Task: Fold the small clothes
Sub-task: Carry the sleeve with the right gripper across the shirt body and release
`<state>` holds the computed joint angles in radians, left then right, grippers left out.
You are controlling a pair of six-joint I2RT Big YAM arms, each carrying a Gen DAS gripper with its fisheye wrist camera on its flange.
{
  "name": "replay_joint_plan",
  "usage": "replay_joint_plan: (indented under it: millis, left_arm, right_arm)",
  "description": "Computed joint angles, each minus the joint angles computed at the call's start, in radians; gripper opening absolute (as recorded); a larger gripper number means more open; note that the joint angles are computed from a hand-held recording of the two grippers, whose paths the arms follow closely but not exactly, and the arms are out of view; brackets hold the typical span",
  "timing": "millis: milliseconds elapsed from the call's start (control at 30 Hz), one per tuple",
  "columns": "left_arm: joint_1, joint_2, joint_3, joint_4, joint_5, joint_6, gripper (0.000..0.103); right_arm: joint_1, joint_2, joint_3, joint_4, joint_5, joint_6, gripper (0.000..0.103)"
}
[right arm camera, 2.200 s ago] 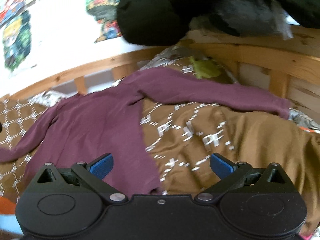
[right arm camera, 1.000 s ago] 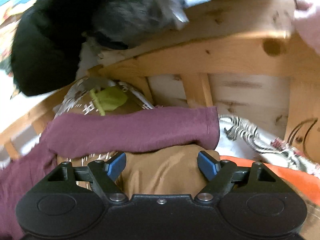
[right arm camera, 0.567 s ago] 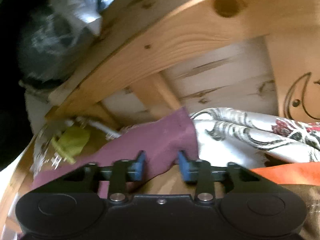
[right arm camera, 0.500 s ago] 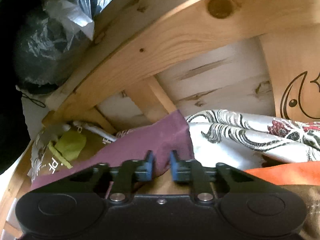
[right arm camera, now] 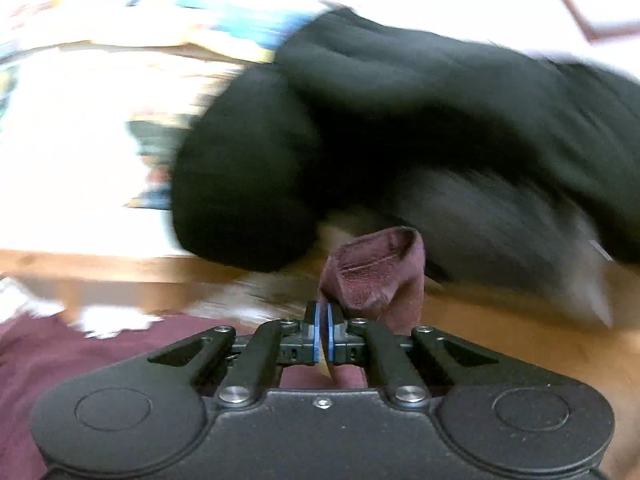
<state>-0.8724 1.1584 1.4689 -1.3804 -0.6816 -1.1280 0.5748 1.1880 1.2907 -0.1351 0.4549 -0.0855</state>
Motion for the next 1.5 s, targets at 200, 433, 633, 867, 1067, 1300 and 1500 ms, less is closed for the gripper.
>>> replay_joint_plan:
  millis: [200,433,633,867,1067,1300,1500]
  left_arm:
    - [0.030,-0.064,-0.026,-0.035,-0.047,-0.131,0.102]
    - [0.069,-0.128,-0.067,-0.120,-0.064,-0.283,0.102]
    - [0.055,-0.124,-0.075,-0.110,-0.046,-0.259,0.102]
    - [0.018,-0.090,-0.073,-0.081,0.001,-0.204,0.102]
    - [0.018,-0.085,-0.072,-0.078,0.016,-0.205,0.102]
    - [0.014,-0.091,-0.075,-0.079,0.011,-0.215,0.102]
    - [0.024,-0.093,-0.063,-0.111,-0.024,-0.247,0.102]
  right_arm:
    - [0.136,0.066,0.037,0.050,-0.220,-0.318,0.000]
    - [0.279,0.070,0.001,-0.030,-0.324,-0.388,0.000]
    - [0.280,0.106,0.033,-0.210,-0.181,-0.284,0.031]
    - [0.188,0.225,0.177,-0.516,-0.069,0.028,0.043]
    - [0.172,0.269,0.214,-0.551,-0.049,0.067,0.035]
    - [0.165,0.193,0.169,-0.464,-0.051,0.113,0.015]
    - [0.217,0.118,0.172,-0.306,-0.092,0.069,0.014]
